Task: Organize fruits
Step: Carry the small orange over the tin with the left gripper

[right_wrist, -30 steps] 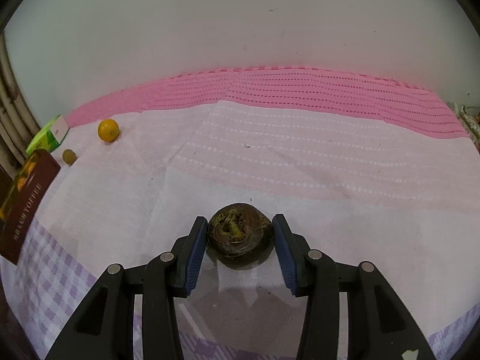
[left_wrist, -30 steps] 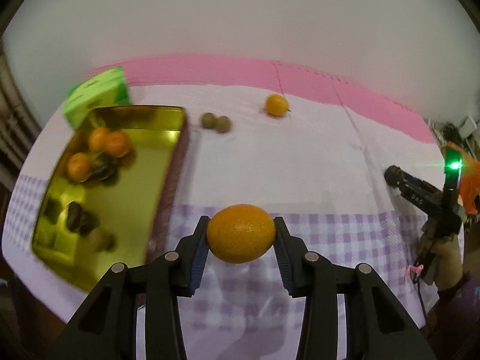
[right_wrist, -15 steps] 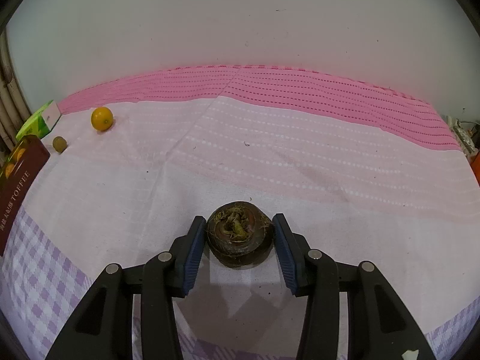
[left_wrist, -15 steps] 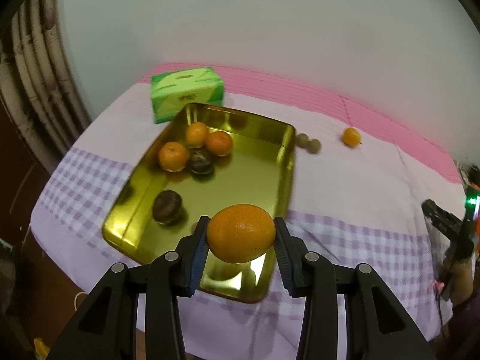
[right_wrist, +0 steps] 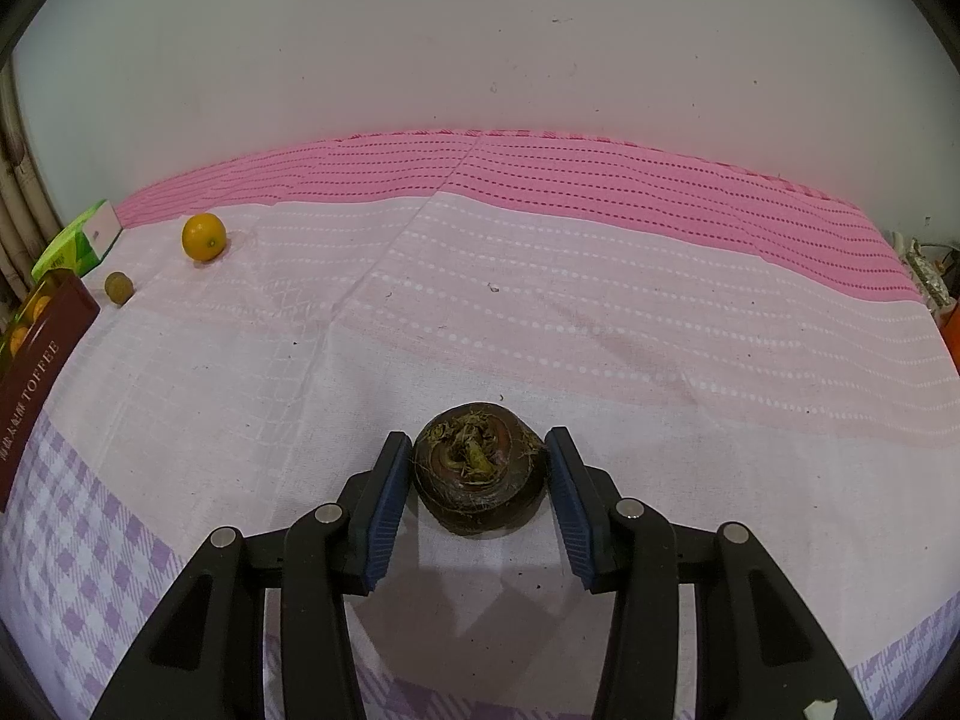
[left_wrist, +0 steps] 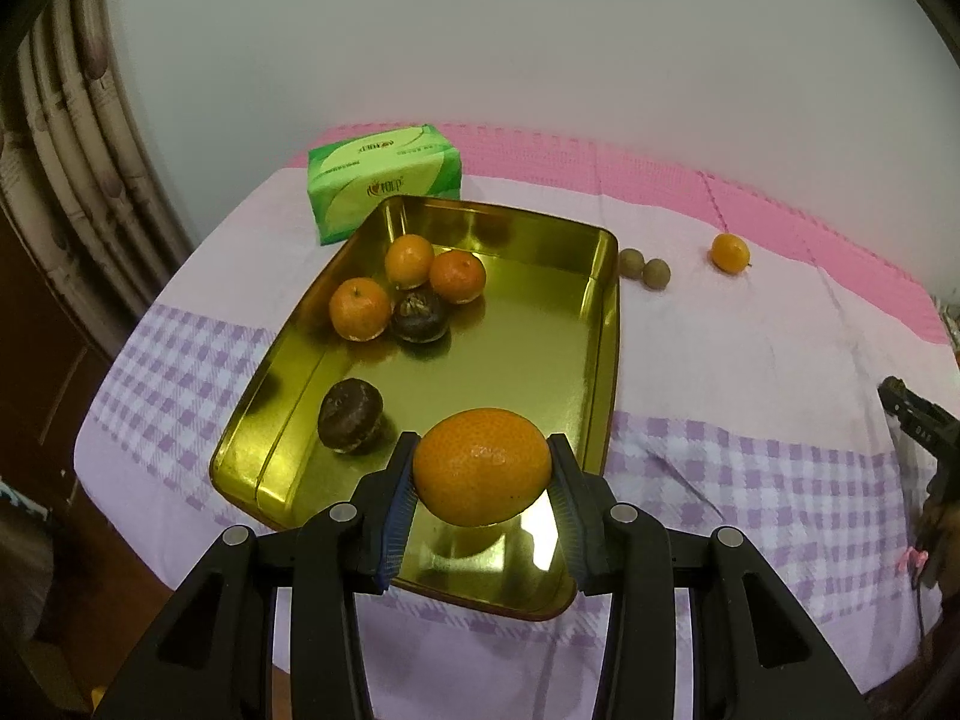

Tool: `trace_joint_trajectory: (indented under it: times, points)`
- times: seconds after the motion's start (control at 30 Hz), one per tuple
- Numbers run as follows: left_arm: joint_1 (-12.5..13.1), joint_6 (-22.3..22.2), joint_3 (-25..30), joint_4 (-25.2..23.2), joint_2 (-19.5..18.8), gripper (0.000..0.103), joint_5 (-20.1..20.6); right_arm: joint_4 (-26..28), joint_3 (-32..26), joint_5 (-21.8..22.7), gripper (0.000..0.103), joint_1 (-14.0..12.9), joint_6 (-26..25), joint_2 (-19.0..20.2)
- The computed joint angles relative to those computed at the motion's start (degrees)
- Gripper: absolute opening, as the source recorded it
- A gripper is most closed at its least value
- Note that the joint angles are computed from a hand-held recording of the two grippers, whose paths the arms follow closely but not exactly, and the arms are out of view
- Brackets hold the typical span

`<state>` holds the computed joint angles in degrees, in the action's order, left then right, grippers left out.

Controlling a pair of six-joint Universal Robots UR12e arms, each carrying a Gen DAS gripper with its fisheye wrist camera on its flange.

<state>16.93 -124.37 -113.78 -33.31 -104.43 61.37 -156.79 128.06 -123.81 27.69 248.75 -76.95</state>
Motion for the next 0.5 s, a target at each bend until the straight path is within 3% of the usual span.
trace_joint_trajectory:
  times: [0.5]
  points:
    - [-0.6, 0.2, 0.0, 1.1, -0.7, 0.043, 1.7, 0.3, 0.0, -0.1, 0.044, 0.0, 0.0, -0.1]
